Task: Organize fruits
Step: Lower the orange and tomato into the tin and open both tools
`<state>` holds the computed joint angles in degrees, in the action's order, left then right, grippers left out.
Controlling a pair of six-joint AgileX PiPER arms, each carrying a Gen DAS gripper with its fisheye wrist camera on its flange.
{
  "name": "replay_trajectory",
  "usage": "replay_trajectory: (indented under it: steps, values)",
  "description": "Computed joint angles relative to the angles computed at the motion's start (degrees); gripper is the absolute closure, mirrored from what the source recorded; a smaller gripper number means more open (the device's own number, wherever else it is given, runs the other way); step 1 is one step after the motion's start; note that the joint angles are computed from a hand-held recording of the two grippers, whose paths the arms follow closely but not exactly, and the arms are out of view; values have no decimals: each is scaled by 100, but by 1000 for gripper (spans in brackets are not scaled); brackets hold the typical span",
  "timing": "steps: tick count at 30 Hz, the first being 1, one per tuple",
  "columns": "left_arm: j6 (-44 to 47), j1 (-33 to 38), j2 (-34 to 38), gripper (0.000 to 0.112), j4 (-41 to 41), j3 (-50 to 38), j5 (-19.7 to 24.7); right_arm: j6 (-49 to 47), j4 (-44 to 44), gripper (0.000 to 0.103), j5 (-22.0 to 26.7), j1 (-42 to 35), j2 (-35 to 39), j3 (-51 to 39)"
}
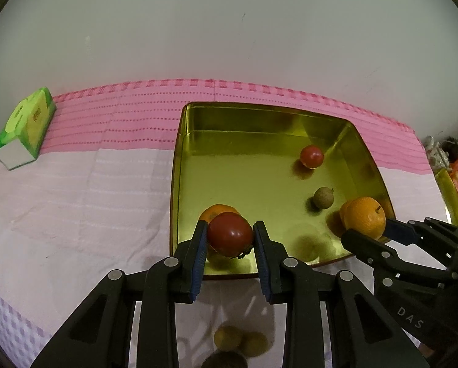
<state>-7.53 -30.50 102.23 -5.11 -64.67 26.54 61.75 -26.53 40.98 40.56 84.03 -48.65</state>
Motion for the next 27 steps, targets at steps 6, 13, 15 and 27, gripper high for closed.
replay_trajectory:
  steps: [6,13,15,27]
  values:
    - [-243,-57,160,82,291,-107,5,-88,68,66,-71,-76,95,-11]
    - [-423,-111,265,81,502,-164,49,-26,-35,65,-107,-78,85,-22]
    - [-358,-94,310,81,436,-194,61,33,-78,65,-79,-66,65,-21]
    - [-664,-200,464,70,728,-368,160,309,-121,63,-51,30,-299,235]
